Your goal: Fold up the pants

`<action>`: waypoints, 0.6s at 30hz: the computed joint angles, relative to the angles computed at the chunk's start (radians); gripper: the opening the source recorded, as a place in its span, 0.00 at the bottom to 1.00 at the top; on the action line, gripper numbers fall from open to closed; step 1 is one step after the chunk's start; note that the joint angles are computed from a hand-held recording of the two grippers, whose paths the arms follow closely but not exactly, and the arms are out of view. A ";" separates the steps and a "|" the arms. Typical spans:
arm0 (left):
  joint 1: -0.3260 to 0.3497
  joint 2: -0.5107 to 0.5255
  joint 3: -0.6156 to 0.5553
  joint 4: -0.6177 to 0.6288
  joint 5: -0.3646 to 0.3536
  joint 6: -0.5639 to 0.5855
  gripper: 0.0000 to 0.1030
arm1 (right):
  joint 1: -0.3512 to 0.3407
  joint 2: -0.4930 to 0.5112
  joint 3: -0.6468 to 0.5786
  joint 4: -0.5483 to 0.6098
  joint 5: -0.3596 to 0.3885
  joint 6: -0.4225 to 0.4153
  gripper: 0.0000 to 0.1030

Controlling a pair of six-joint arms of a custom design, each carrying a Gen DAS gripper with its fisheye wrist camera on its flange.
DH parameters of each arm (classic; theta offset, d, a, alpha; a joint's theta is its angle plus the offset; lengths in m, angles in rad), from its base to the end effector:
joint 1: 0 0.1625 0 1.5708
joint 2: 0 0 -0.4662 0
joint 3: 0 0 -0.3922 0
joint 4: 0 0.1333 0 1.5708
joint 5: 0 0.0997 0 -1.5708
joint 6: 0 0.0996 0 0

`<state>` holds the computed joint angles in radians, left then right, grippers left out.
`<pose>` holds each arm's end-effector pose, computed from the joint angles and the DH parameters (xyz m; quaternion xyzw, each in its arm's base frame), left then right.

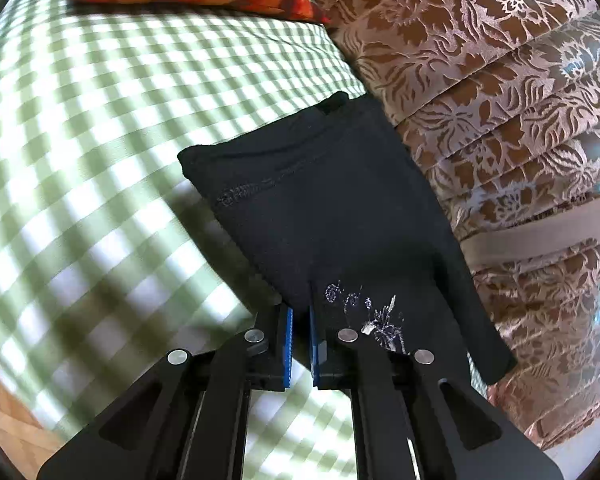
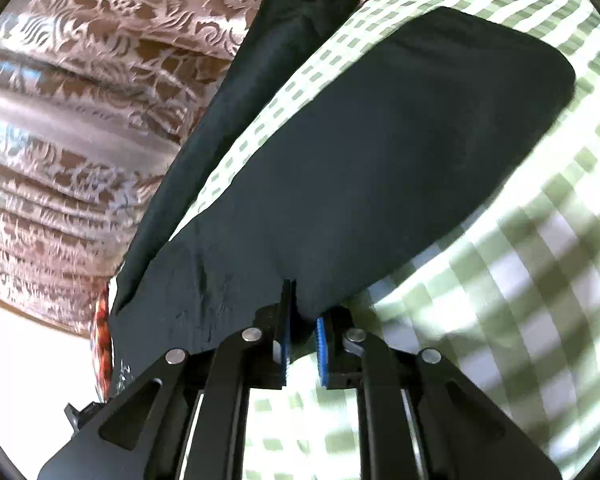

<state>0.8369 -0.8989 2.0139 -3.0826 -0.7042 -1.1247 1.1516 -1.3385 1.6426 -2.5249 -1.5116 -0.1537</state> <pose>-0.2329 -0.5706 0.1543 -0.2539 0.8568 -0.4368 0.1030 -0.1257 -0.6240 0.4799 -0.1160 -0.9402 0.3141 0.0633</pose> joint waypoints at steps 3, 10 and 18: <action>-0.018 -0.034 0.039 0.089 0.006 -0.064 0.05 | -0.016 -0.042 0.035 0.020 0.008 -0.034 0.12; -0.022 -0.032 0.031 0.200 0.023 -0.092 0.05 | -0.105 -0.095 0.044 -0.070 0.029 0.044 0.46; -0.017 -0.038 -0.002 0.317 0.031 -0.119 0.05 | -0.131 -0.030 -0.100 -0.095 -0.037 0.080 0.08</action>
<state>0.8196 -0.9370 2.0121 -2.7654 -0.6727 -1.2438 1.0203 -1.3689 1.5422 -2.6198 -1.5488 -0.0740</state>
